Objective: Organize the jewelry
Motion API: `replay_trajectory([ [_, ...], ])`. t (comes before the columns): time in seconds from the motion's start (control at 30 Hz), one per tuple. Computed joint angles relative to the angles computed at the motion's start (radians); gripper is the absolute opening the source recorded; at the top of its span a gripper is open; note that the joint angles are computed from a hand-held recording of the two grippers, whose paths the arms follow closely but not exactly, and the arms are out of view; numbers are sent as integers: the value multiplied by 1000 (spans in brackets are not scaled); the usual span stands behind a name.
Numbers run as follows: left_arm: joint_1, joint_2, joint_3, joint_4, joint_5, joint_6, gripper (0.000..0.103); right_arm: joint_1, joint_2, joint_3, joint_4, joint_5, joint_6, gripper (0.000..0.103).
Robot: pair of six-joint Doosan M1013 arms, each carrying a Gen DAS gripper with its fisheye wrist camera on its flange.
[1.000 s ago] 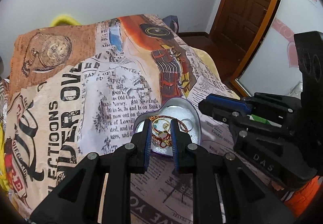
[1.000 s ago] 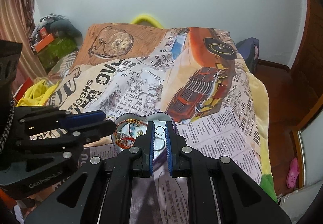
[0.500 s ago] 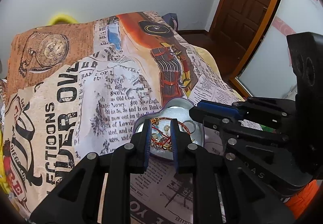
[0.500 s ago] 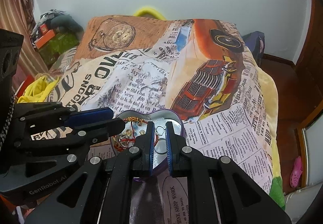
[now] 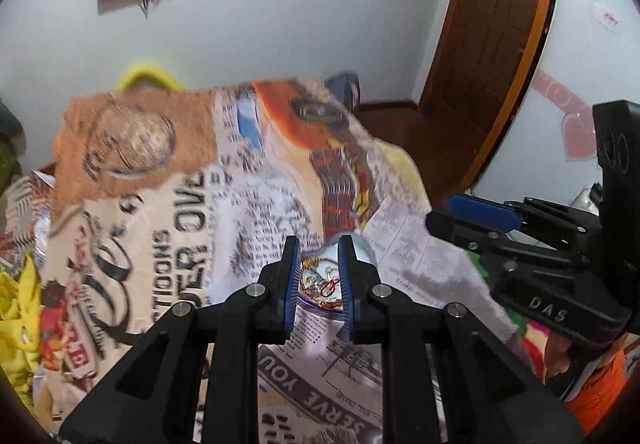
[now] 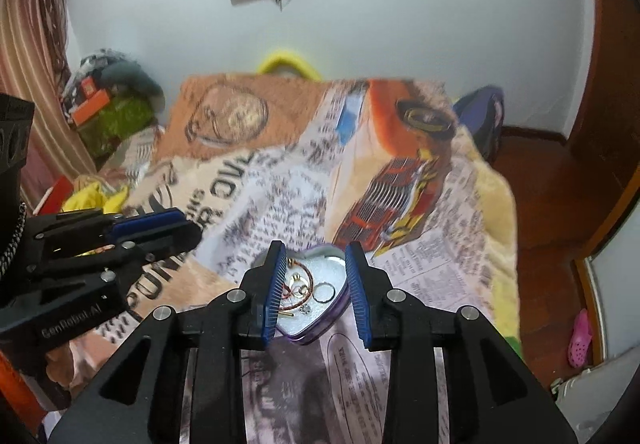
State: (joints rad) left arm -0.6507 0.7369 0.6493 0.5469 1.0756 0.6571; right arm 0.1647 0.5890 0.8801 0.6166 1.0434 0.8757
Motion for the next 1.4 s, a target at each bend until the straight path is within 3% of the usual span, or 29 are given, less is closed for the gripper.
replay_trajectory([
  [0.27, -110, -103, 100, 332, 0, -165, 24, -38, -184, 207, 202, -210, -173, 28],
  [0.47, -196, -172, 192, 610, 16, -343, 40, -67, -349, 411, 519, -387, -480, 28],
  [0.53, -223, -191, 223, 684, 29, -401, 50, -73, -389, 461, 617, -424, -573, 29],
  [0.63, -257, -204, 253, 789, 79, -466, 60, -82, -438, 526, 763, -458, -705, 44],
  [0.67, -265, -206, 260, 808, 92, -476, 62, -84, -453, 547, 812, -472, -750, 50],
  [0.73, -279, -212, 272, 832, 116, -496, 80, -84, -470, 573, 871, -493, -804, 60],
  [0.8, -289, -214, 284, 859, 141, -514, 93, -82, -480, 591, 902, -510, -829, 76],
  [1.0, -310, -213, 294, 905, 205, -517, 101, -50, -494, 620, 941, -627, -894, 102],
  [1.23, -316, -212, 297, 890, 215, -520, 101, -41, -501, 627, 887, -651, -830, 103],
  [1.4, -324, -213, 303, 889, 225, -525, 102, -52, -520, 656, 901, -642, -865, 103],
])
